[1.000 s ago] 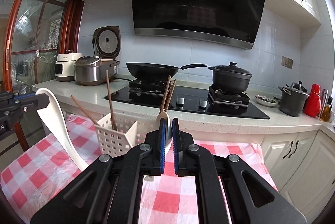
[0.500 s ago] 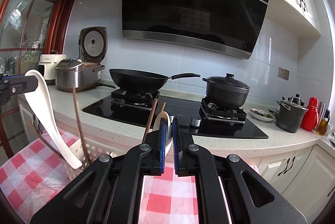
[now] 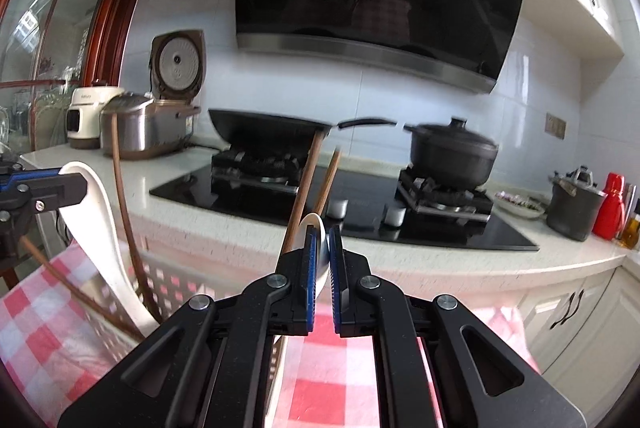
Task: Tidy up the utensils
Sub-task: 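Lower both spoons into the caddy and open both tools, then move both tools down toward the remaining wooden chopsticks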
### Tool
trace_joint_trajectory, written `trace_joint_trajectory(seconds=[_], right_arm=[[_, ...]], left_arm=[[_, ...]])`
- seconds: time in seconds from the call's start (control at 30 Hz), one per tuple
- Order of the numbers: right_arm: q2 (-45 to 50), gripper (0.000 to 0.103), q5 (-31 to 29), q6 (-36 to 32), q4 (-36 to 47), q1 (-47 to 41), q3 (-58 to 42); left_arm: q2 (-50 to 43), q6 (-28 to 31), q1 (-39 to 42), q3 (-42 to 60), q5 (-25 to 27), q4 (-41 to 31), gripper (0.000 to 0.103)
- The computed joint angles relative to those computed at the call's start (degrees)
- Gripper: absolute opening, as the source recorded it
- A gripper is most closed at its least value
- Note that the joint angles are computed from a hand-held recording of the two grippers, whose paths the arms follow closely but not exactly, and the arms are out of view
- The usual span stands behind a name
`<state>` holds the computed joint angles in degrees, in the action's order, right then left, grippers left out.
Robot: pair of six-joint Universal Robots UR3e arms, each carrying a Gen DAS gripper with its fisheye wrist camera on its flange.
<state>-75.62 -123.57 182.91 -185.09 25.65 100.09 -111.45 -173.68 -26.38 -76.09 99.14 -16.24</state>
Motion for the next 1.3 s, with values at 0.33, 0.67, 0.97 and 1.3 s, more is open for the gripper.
trace_joint_trajectory(seconds=[0.33, 0.67, 0.97, 1.3], right_arm=[[-1.81, 0.008, 4.32, 3.89, 1.05, -1.25, 4.31], [-13.90, 0.037, 5.88, 7.59, 1.26, -1.24, 14.93], [-28.17, 0.053, 4.73, 14.30, 5.82, 6.85, 25.18], [-31.60, 0.068, -8.19, 29.20, 11.82, 27.46, 31.05]], left_arm=[[0.46, 1.62, -1.53, -3.75, 2.45, 4.84, 0.009], [11.93, 0.10, -2.26, -16.99, 5.27, 12.06, 0.039], [27.15, -5.86, -4.00, -37.64, 8.90, 19.45, 0.093], [44.32, -11.71, -3.47, -60.26, 8.50, 17.56, 0.098]])
